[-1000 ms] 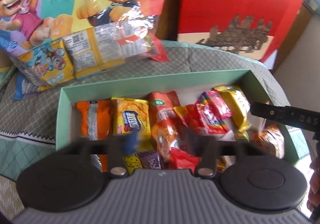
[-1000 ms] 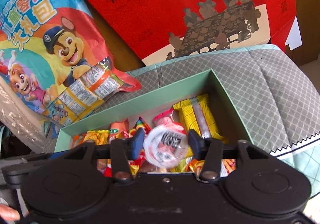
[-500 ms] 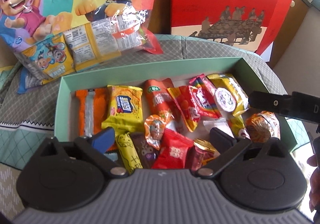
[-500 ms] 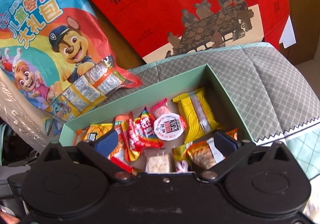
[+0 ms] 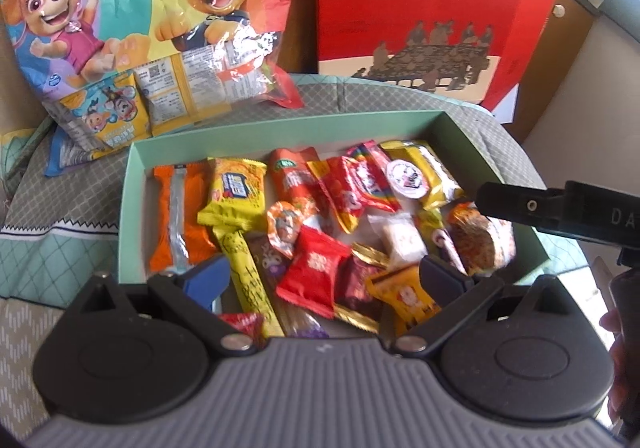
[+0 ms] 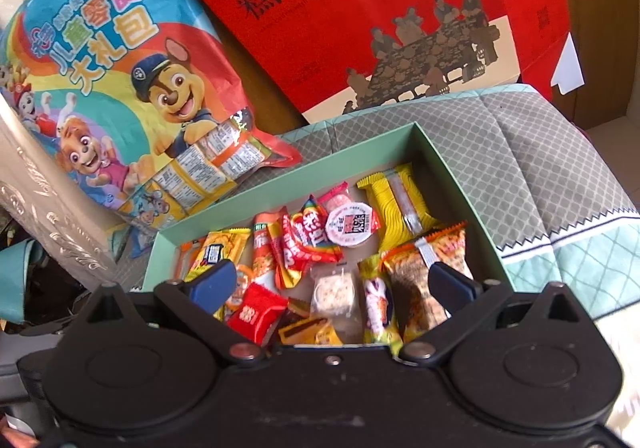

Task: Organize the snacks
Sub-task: 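Move both open tools back to the pink packets on the quilt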

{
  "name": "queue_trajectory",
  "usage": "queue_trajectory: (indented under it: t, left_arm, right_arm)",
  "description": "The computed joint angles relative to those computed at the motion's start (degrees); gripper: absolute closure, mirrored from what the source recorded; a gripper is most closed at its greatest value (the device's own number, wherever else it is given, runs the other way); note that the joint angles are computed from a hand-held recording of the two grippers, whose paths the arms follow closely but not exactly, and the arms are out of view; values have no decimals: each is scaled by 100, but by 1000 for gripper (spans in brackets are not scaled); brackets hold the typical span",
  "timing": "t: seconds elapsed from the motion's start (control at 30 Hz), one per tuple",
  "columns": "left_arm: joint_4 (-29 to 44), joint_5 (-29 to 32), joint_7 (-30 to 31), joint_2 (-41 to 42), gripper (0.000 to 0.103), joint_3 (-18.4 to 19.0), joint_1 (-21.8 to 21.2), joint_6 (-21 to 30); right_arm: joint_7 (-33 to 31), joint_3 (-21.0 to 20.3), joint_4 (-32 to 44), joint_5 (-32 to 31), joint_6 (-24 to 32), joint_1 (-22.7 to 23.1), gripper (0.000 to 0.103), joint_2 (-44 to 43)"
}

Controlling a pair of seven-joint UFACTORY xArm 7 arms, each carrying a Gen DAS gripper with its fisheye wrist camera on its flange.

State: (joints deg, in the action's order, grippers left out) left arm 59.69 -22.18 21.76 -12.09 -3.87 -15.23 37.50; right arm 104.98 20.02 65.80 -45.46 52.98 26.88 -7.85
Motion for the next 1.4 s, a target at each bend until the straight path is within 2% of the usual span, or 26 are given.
queue_trajectory:
  t: [0.4,0.63,0.83,0.93,1.07,1.17,1.23,1.3,1.4]
  left_arm:
    - [-1154,-295,248,-1134,0,206,-181,455]
    - [-1691,47,7,-1238,0,80,-148,300]
    - [-1777,292,-310,-1027,0,14,-133,-56]
    - [-1703,342,-398,-888,0,58,-120,-147]
    - [-1591,325,-463,-725,0,108,-112,-180]
    - [-1583,310,-454,-669,0,114,-96,-179]
    - [-1584,312,-490,-638,0,111,-71,-199]
    - [-1545,254,-485,-577,1,144,-58,-190]
    - [-1484,282,-526,-473,1,143,18,-270]
  right_arm:
    - [438,395,-564,372,154,128,0,-523]
    - [652,549,-842,476,146,170,1,-565]
    - [576,490,-889,547,140,215,25,-429]
    - [482,404,-923,599,-34,236,31,-367]
    - [393,322,-884,595,-215,234,34,-214]
    - [209,231,-813,600,-361,250,43,-69]
    - [50,163,-740,605,-455,263,57,61]
    - [-147,82,-678,668,-569,289,65,174]
    - [-376,-15,-564,720,-688,328,70,341]
